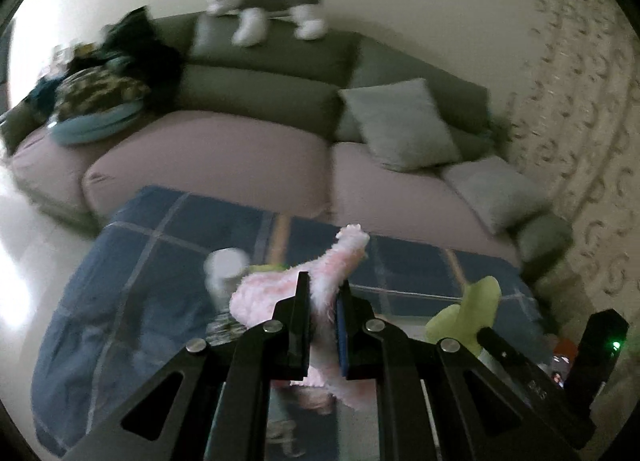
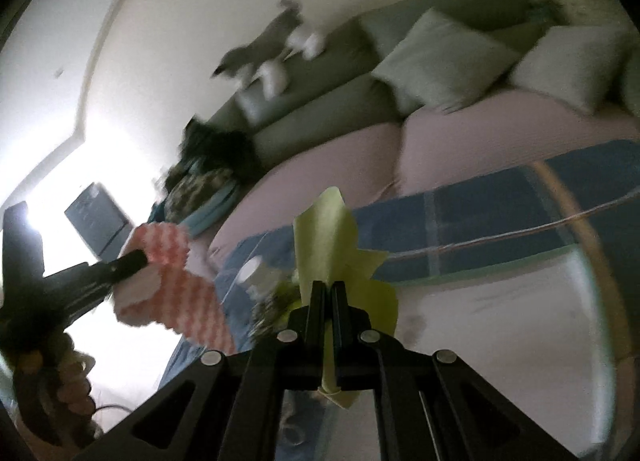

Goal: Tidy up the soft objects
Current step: 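Carry both cloths over the tray while the left tool releases the pink towel inside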

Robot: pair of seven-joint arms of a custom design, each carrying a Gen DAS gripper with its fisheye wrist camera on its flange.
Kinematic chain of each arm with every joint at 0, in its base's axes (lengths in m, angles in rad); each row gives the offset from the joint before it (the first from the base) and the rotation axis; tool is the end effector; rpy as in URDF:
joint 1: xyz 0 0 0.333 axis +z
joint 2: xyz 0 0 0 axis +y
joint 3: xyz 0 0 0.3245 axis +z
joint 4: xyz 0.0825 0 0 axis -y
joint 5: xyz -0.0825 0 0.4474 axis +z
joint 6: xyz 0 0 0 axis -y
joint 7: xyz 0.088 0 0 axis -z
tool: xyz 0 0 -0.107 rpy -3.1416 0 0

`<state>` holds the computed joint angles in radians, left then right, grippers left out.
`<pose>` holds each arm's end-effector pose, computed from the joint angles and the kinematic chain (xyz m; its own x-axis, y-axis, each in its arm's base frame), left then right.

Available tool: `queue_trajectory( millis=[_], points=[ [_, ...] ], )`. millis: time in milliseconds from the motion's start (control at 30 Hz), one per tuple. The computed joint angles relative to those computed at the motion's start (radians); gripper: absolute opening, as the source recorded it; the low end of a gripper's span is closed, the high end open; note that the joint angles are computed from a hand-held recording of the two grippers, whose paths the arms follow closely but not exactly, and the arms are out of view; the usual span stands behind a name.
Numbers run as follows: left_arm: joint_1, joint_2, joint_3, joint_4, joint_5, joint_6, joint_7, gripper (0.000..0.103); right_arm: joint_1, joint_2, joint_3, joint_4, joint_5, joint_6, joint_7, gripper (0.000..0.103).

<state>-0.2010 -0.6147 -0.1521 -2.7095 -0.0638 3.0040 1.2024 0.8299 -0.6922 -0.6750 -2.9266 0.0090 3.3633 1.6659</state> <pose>0.4216 -0.1524 0.4942 -0.0595 -0.9656 0.2530 -0.6484 -0.1553 -0.7453 0.3993 0.0803 0.4046 0.1860 -0.8594 -0.4763 -0.6259 0.2701 -0.7317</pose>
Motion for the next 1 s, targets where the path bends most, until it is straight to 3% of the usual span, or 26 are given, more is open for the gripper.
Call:
queue_trajectory(
  millis=[167, 267, 367, 433, 500, 567, 633, 733, 800, 1000],
  points=[
    [-0.119, 0.132, 0.025, 0.095, -0.034, 0.033, 0.053, 0.01, -0.289, 0.01, 0.2, -0.034, 0.059, -0.008, 0.058, 0.003],
    [-0.175, 0.212, 0.035, 0.146, -0.071, 0.043, 0.082, 0.01, -0.413, 0.011, 0.269, -0.045, 0.081, -0.028, 0.087, 0.003],
    [-0.159, 0.3, -0.016, 0.199, -0.068, 0.026, 0.07, 0.01, -0.553, 0.041, 0.379, -0.037, 0.109, -0.062, 0.118, 0.003],
    [-0.156, 0.357, -0.039, 0.228, -0.071, 0.019, 0.059, 0.01, -0.598, 0.046, 0.406, -0.039, 0.118, -0.082, 0.128, 0.003],
    [-0.125, 0.395, -0.082, 0.244, -0.041, 0.006, 0.014, 0.01, -0.677, 0.066, 0.479, -0.031, 0.128, -0.115, 0.146, 0.003],
    [-0.055, 0.435, -0.151, 0.266, 0.063, -0.007, -0.091, 0.01, -0.696, 0.09, 0.482, -0.016, 0.13, -0.136, 0.145, 0.003],
    [-0.034, 0.471, -0.17, 0.285, 0.132, -0.025, -0.162, 0.01, -0.686, 0.115, 0.468, -0.002, 0.133, -0.145, 0.139, 0.003],
    [-0.025, 0.519, -0.172, 0.306, 0.223, -0.039, -0.263, 0.01, -0.684, 0.176, 0.472, 0.033, 0.143, -0.165, 0.137, 0.003],
    [-0.016, 0.552, -0.172, 0.323, 0.321, -0.055, -0.362, 0.01, -0.635, 0.216, 0.425, 0.057, 0.162, -0.184, 0.125, 0.003],
    [-0.064, 0.627, -0.119, 0.361, 0.373, -0.103, -0.474, 0.01, -0.614, 0.28, 0.434, 0.092, 0.205, -0.227, 0.097, 0.004]
  ],
)
